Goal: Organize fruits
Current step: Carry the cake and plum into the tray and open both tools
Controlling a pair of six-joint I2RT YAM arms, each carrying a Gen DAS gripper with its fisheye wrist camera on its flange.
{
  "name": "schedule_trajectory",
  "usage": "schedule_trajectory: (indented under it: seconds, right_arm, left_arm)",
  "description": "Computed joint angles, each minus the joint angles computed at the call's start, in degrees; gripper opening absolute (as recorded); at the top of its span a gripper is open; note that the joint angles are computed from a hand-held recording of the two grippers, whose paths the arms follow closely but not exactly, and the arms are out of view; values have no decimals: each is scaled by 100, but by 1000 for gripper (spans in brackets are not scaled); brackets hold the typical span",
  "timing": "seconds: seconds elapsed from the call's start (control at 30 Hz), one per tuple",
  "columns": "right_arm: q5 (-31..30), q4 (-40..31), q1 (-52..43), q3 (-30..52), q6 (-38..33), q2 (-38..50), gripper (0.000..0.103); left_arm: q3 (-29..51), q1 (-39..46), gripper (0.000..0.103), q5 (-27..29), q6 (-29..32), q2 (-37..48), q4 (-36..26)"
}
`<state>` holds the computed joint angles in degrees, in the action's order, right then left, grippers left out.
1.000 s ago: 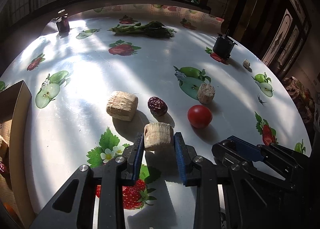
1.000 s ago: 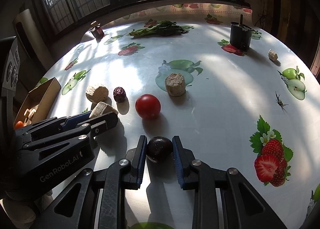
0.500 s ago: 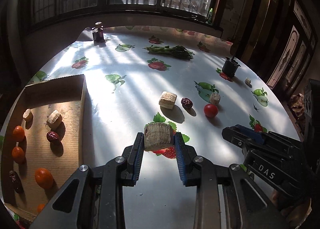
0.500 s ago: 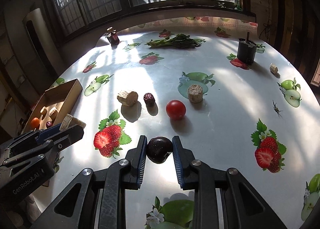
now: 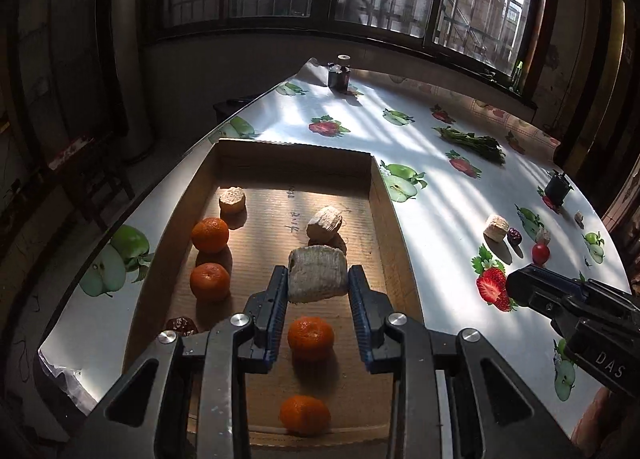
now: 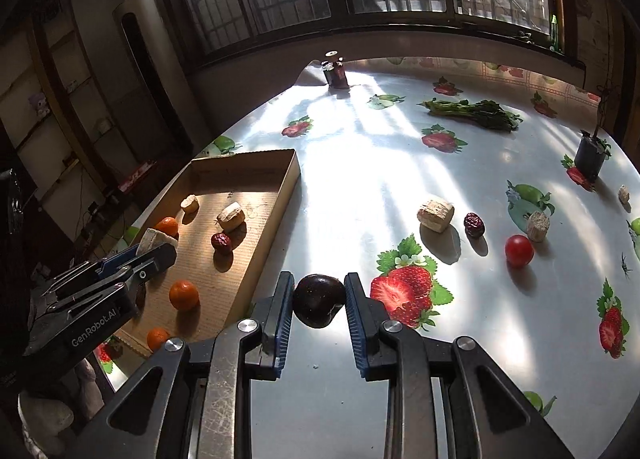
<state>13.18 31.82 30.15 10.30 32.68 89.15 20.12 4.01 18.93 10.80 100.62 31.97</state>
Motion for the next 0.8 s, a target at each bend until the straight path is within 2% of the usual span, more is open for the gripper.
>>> schedule_trajectory:
  seconds: [0.17, 0.3, 0.5, 0.67, 0.8]
  right_arm:
    - [-266, -147, 187, 1103, -76, 979, 28]
    - [-506, -485, 90, 2064, -236, 1727, 28]
    - [-460, -1204, -105, 3289, -462, 2525, 28]
    - [-448, -1587, -336, 4010, -639, 2991, 28]
    - [-729, -1840, -623, 4594, -706, 3441, 28]
  left_arm:
    - [746, 538, 29, 282, 234, 117, -777]
    - [1413, 259, 29, -110, 394, 292, -1120]
    - [2854, -18, 29, -419, 312, 1477, -1862]
    - [3550, -99, 29, -456, 172, 2203, -2250]
    - [3920, -156, 29, -411, 41, 2545, -2472]
